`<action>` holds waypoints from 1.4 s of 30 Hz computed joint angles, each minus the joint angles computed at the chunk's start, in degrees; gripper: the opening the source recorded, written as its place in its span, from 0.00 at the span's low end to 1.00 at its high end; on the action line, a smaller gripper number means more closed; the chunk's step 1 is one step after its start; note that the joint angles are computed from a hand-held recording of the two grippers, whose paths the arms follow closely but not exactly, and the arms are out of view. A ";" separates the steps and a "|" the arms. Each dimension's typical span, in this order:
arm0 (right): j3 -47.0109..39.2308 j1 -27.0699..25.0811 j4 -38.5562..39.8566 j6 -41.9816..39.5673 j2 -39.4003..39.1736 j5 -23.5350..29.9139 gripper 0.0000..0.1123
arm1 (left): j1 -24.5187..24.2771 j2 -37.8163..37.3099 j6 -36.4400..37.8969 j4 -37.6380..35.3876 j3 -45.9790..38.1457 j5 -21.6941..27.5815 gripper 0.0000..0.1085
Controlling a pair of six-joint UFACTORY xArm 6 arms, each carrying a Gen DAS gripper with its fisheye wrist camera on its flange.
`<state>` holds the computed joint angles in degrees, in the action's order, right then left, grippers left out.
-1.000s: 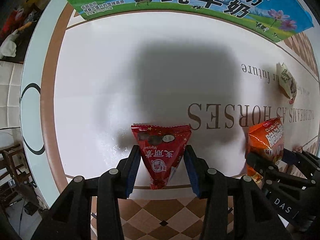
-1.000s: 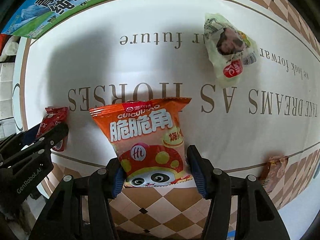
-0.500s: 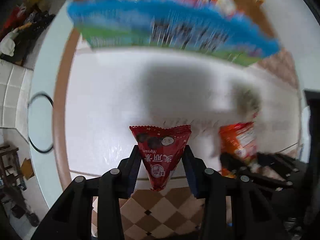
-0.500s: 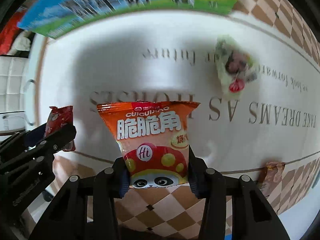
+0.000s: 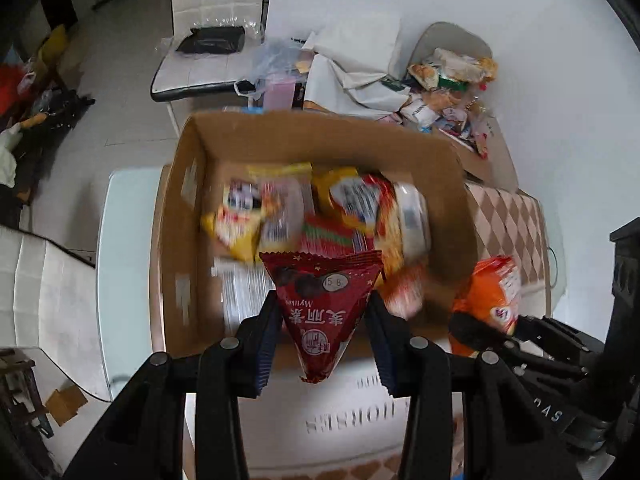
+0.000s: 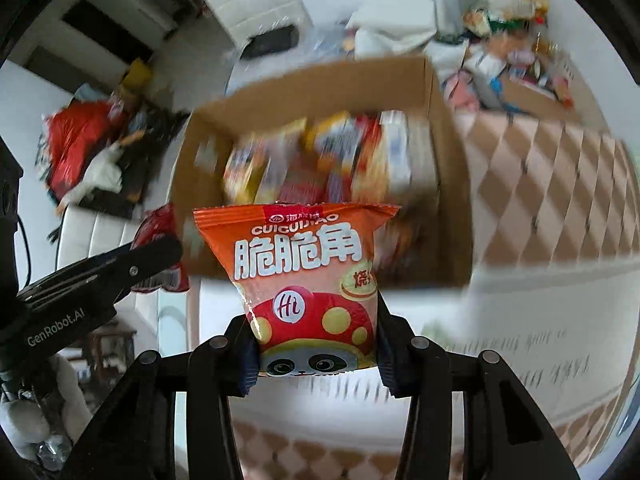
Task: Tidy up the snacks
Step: 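Lift both packs into the box and open both tools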
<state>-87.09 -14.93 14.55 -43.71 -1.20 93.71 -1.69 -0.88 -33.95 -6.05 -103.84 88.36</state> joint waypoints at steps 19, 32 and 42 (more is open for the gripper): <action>-22.76 13.27 -14.50 16.54 29.86 -11.74 0.44 | 8.75 24.45 6.71 1.06 -21.25 10.70 0.36; -25.39 14.17 -14.66 18.10 32.84 -7.72 0.84 | 10.20 23.10 5.33 -2.78 -18.80 10.00 0.81; -17.88 12.89 -12.82 15.83 25.18 -9.42 0.84 | 8.23 16.54 4.26 -0.74 -13.33 5.98 0.81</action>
